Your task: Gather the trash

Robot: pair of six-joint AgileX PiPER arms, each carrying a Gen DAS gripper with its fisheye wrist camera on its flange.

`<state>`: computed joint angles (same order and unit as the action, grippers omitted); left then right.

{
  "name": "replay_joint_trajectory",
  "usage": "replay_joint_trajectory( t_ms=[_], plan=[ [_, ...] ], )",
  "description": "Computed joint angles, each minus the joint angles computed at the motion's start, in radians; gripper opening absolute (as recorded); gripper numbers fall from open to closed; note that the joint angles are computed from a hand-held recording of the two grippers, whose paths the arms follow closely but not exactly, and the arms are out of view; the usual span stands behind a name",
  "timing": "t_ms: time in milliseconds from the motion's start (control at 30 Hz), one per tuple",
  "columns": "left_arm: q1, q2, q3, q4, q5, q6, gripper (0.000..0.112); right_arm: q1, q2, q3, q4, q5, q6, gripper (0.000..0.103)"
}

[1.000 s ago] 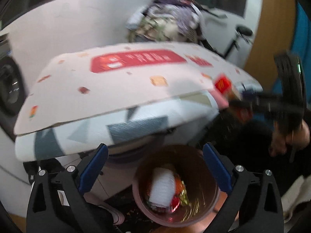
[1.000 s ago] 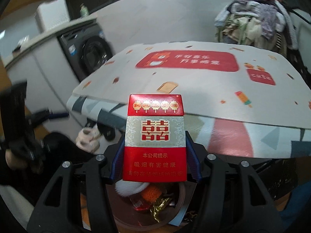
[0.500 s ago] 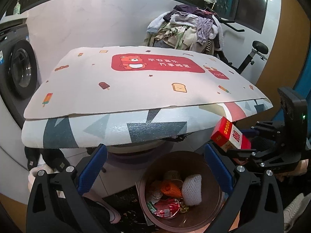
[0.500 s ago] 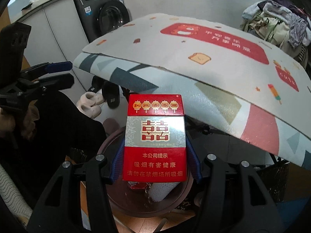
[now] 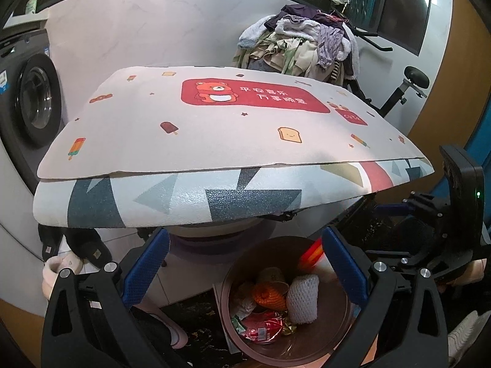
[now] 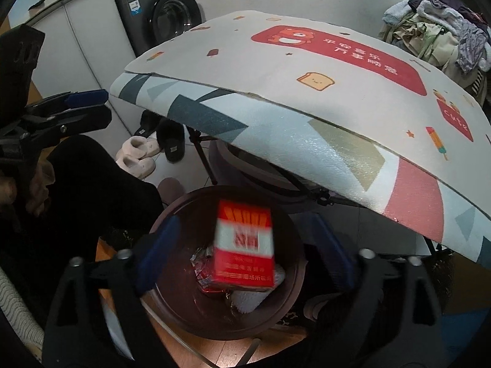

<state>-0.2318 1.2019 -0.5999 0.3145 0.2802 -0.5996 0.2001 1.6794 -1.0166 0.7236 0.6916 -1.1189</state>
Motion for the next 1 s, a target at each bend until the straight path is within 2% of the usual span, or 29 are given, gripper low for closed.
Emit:
replay_joint_trajectory(
  t_ms=[333,600,767,1000],
  plan=[
    [-0.010,0.002,-0.004,0.064,0.012,-0.076,0.097,-0.015,0.016,-0.038,-0.092,-0.074,0.195,0.097],
    [-0.042,0.001,-0.045,0.154,0.056,-0.145,0.097,-0.077,-0.036,-0.099,-0.092,-0.097,0.261,0.097],
    [-0.089,0.000,-0.103,0.349,0.141,-0.304,0.097,-0.102,-0.073,-0.165,-0.105,-0.073,0.298,0.097],
    [-0.098,-0.025,-0.263,0.384,0.231,-0.292,0.097,-0.102,-0.134,-0.264,-0.168,-0.047,0.389,0.097]
  ],
)
